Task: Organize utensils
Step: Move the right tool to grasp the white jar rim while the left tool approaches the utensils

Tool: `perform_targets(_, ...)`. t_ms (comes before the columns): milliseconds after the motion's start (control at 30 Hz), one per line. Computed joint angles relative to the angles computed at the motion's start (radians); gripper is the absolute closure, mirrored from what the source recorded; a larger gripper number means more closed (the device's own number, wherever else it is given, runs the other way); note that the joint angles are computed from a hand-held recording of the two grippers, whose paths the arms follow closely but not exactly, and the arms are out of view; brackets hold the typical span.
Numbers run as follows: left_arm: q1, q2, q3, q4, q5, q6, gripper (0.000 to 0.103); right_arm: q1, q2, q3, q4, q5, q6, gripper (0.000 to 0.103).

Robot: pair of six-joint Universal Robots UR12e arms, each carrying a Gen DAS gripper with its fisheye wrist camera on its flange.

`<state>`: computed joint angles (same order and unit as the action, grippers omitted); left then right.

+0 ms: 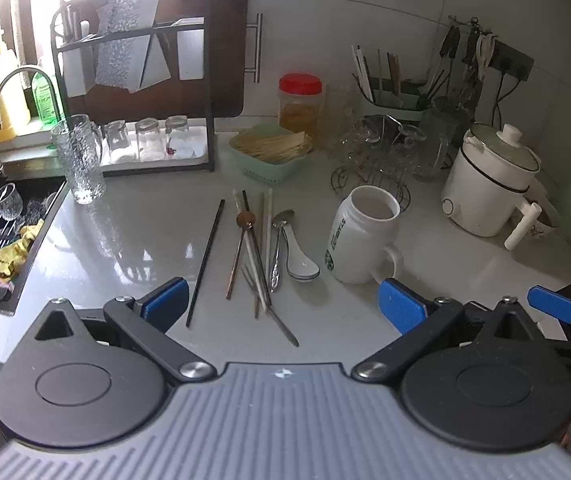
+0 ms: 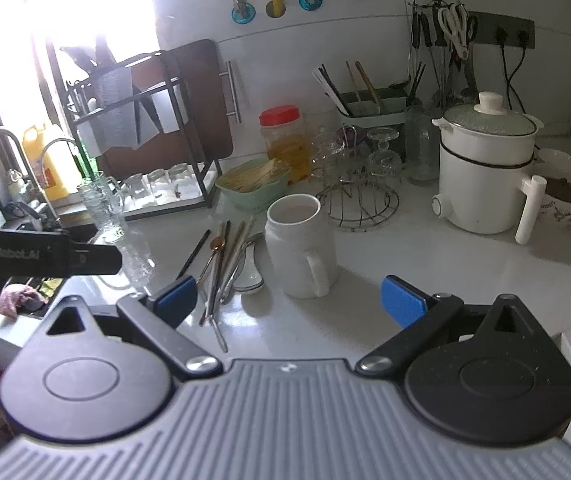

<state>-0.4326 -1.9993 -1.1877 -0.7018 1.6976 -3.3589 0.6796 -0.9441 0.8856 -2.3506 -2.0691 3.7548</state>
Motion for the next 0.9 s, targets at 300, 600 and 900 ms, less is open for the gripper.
perform_targets(300, 0.018, -0.055, 0.079, -0.047, -0.063, 0.056, 0.0, -0.005, 0.029, -0.034, 0.022, -0.025, 0.018, 0.003)
perform_targets(600, 0.047, -0.102, 0.132, -0.086, -0.152, 0.08, 0.0, -0.01, 0.061, -0.067, 0.043, -0.024, 0.033, 0.003)
perform_targets(900, 0.074, -0.154, 0.196, -0.134, -0.2, 0.102, 0.0, -0.022, 0.12, -0.148, 0.067, -0.034, 0.001, 0.003)
